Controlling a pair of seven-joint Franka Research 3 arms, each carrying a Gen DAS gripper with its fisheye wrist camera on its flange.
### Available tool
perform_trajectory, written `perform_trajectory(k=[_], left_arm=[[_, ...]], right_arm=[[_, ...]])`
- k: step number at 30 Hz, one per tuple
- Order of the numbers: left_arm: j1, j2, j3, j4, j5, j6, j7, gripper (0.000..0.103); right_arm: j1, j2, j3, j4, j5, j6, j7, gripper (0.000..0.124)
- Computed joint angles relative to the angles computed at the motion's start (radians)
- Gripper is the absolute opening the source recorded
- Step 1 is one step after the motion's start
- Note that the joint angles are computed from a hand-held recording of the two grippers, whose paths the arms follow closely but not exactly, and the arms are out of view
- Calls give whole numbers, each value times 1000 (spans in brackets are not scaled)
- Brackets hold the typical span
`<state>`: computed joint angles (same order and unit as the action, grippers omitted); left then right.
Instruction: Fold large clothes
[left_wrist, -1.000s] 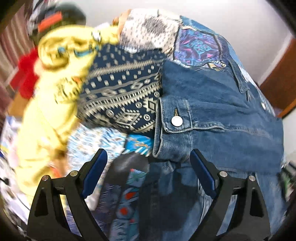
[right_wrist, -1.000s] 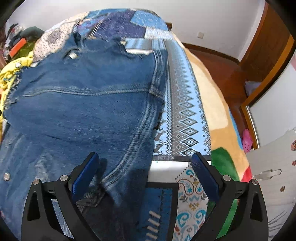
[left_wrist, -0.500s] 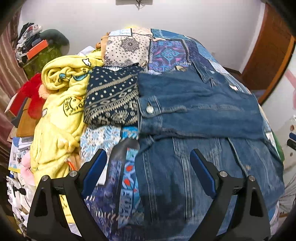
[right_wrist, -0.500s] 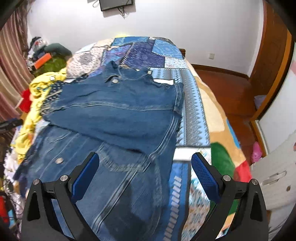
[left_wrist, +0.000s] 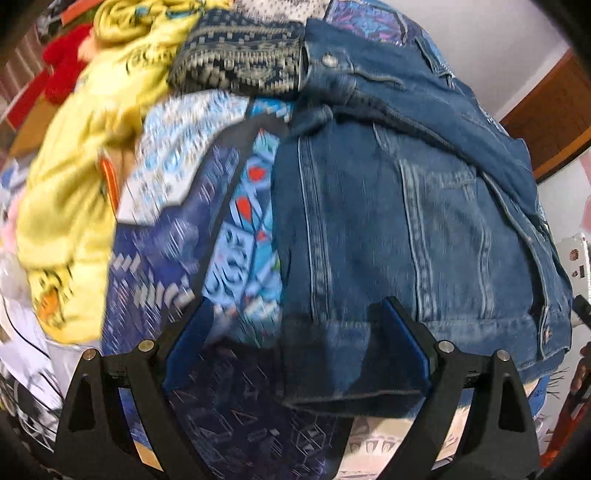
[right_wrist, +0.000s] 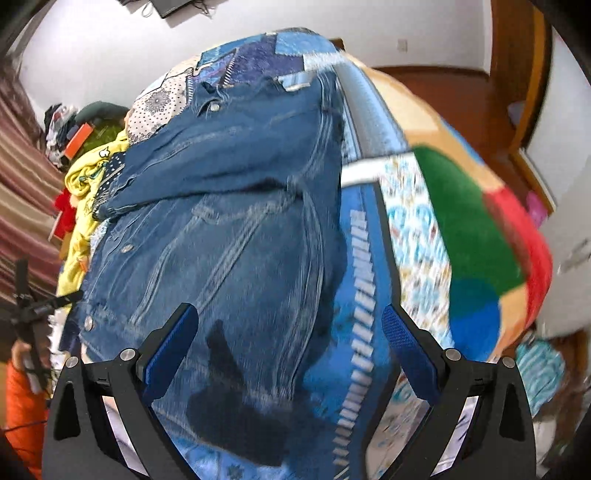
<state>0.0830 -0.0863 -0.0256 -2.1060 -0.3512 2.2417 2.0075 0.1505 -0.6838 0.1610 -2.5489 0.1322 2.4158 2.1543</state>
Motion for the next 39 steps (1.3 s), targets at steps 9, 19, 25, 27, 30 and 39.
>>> perform_trajectory(k=[9, 19, 25, 27, 30, 39], left_arm=[[6, -2, 29, -7, -156, -131, 51, 78], [60, -16, 37, -38, -287, -188, 90, 38], [55, -54, 42, -33, -293, -150, 116, 14], [40, -78, 36, -32, -286, -111, 122, 12], [16, -79, 41, 10, -308, -93, 139, 11], [-33, 66, -9, 304, -393, -20, 154, 10]], right_arm=[[79, 20, -34, -45, 127, 106, -39, 95], [94, 43, -27, -45, 143, 186, -89, 39], [89, 53, -40, -36, 147, 210, -107, 13], [93, 57, -44, -26, 148, 222, -130, 12], [125, 71, -83, -7, 191, 251, -197, 12], [59, 190, -78, 160, 163, 293, -310, 9]])
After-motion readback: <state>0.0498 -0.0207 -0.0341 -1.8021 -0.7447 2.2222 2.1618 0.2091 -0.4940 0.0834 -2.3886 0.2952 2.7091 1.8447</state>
